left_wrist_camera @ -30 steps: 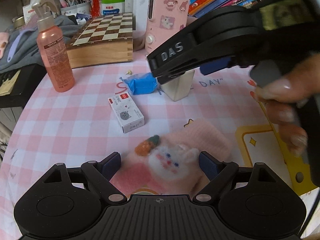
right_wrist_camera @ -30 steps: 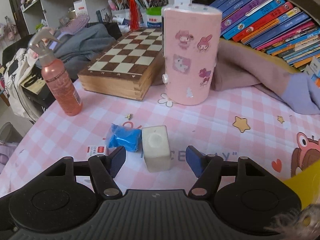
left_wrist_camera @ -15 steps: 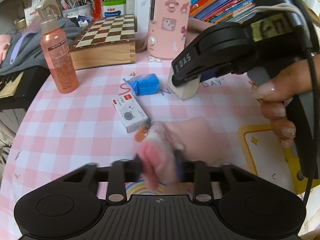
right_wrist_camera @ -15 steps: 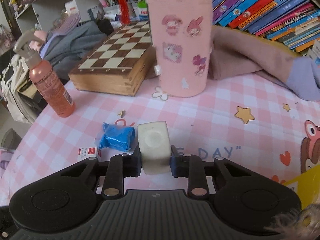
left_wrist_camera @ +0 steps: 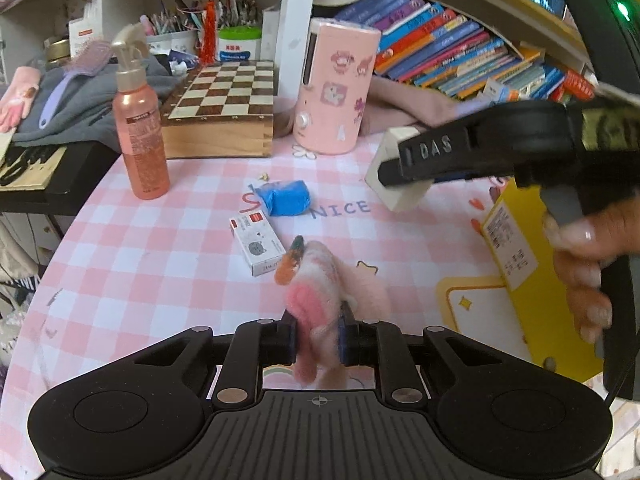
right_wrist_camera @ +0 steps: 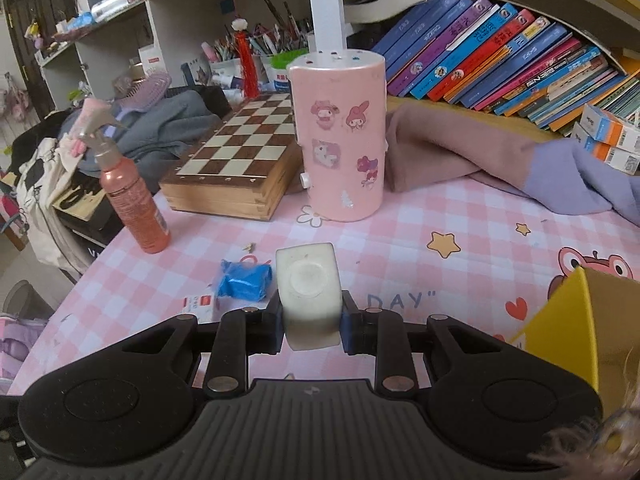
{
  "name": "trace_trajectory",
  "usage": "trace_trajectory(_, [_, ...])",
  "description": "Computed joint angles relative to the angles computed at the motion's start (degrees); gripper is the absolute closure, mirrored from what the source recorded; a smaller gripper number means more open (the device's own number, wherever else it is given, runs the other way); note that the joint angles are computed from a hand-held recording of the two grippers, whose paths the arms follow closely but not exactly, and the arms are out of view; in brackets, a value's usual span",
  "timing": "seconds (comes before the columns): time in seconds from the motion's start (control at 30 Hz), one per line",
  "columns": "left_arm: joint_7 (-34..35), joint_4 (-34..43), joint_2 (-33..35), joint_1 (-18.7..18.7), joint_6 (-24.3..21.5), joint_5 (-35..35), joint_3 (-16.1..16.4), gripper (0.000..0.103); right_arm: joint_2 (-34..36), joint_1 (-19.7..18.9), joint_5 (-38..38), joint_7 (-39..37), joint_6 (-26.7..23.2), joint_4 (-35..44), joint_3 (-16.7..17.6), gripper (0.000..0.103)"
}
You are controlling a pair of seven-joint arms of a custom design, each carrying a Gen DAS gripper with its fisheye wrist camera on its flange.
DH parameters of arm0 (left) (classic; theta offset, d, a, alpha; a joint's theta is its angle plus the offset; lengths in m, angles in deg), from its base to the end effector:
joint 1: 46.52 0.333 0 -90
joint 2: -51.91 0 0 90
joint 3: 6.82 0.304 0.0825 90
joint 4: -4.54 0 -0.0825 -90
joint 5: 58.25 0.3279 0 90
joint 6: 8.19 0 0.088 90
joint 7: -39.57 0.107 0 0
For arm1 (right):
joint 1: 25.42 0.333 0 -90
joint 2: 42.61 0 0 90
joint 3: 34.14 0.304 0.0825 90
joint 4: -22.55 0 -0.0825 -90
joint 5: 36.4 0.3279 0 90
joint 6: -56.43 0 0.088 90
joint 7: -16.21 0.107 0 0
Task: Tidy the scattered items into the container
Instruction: 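Grasp the pink plush glove with the left tool while the right tool grasps the white cube, then carry the plush glove and white cube over the yellow box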
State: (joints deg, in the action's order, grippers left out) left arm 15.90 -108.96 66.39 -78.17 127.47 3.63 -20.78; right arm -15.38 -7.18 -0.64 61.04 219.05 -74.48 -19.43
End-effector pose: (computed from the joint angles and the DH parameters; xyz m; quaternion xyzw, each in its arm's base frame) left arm 0.4115 -0.3949 0.3840 -0.7882 0.4953 -0.2610 0.2556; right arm 0.5834 0.3085 0.4165 -0.8476 0.3653 -0.0932 0.3735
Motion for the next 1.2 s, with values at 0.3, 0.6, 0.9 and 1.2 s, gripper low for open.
trace_trajectory(0.3, [-5.1, -1.8, -3.2, -2.0, -2.7, 1.7, -1.9, 0.086, -8.2, -4.2, 12.1, -10.5, 3.4, -9.4, 3.6, 0.079])
trace_trajectory(0.6, [-10.5, -4.4, -7.6, -3.5, -6.7, 2.7, -4.9, 0.086, -17.5, -3.5, 26.9, -23.7, 0.9, -17.6, 1.5, 0.079])
trace_trajectory(0.9, [-13.5, -5.6, -11.1, -5.7, -12.9, 3.0, -8.5, 0.086, -28.8, 0.9, 36.4, -33.4, -3.2, -28.4, -4.3, 0.079])
trace_trajectory(1.2, [-14.8, -6.1, -12.9, -8.5, -17.9, 1.6, -11.5, 0.086, -39.6, 5.8, 40.1, -36.9, -4.2, -40.0, -8.9, 0.079])
